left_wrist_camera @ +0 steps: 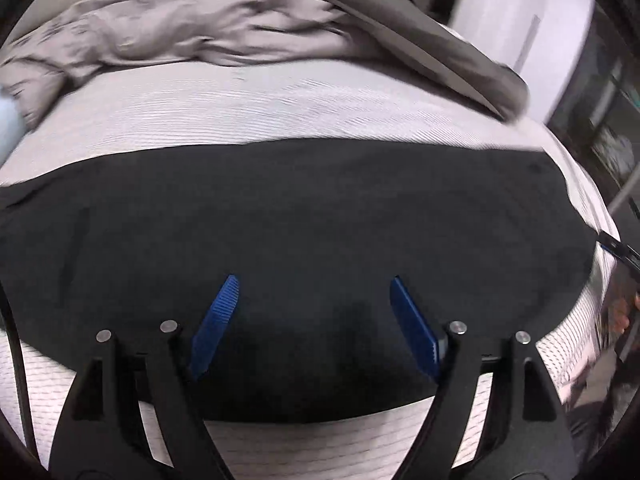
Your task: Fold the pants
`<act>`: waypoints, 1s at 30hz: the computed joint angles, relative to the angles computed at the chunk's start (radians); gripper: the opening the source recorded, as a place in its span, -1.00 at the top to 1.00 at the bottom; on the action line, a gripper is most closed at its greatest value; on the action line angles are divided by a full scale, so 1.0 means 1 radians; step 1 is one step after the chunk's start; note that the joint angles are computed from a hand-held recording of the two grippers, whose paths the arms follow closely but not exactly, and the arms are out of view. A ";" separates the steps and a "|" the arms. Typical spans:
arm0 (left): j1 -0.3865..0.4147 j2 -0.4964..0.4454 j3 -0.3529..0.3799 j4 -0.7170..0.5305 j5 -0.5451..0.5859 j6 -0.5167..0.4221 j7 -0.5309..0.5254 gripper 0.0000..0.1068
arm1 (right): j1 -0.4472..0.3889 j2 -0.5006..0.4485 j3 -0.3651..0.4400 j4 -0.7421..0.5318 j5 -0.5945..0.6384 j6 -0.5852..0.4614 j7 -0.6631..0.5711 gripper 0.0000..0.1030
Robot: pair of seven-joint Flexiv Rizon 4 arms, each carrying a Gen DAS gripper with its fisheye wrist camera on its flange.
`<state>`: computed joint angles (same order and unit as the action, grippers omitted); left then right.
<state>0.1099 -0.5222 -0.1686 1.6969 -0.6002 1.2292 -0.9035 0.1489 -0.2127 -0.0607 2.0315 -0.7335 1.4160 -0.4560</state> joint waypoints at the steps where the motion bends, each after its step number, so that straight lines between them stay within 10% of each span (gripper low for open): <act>1: -0.014 0.000 -0.005 0.001 0.012 -0.008 0.003 -0.43 | -0.010 -0.014 0.035 -0.015 0.047 -0.014 -0.068 -0.81; 7: -0.140 -0.046 0.060 -0.076 0.174 -0.097 -0.060 -0.46 | 0.055 -0.120 0.096 -0.119 0.158 -0.160 -0.401 -0.79; 14: -0.151 -0.050 0.069 -0.084 0.242 -0.102 -0.125 -0.58 | 0.089 -0.042 -0.058 -0.043 -0.160 -0.325 -0.068 -0.77; 17: -0.141 -0.036 0.053 -0.065 0.236 -0.075 -0.116 -0.57 | -0.109 -0.030 0.113 -0.018 0.107 -0.129 -0.132 -0.71; 21: -0.065 -0.001 -0.062 -0.004 0.105 -0.031 -0.007 -0.58 | -0.355 -0.057 0.438 -0.069 0.758 0.059 -0.484 -0.71; 24: -0.087 0.003 -0.046 -0.008 0.093 -0.048 0.014 -0.58 | -0.498 -0.117 0.615 -0.210 1.208 0.008 -0.838 -0.71; 27: -0.121 -0.017 -0.001 -0.036 0.123 -0.079 -0.017 -0.57 | -0.415 -0.169 0.522 -0.292 1.369 0.029 -0.950 -0.67; 30: -0.124 -0.029 0.007 -0.045 0.127 -0.078 -0.032 -0.58 | -0.210 -0.205 0.287 -0.249 1.111 0.155 -0.647 0.07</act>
<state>-0.0144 -0.5514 -0.1616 1.6518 -0.4734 1.1515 -0.9353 -0.0610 -0.4172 0.2261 1.7822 0.3780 1.5707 -1.1029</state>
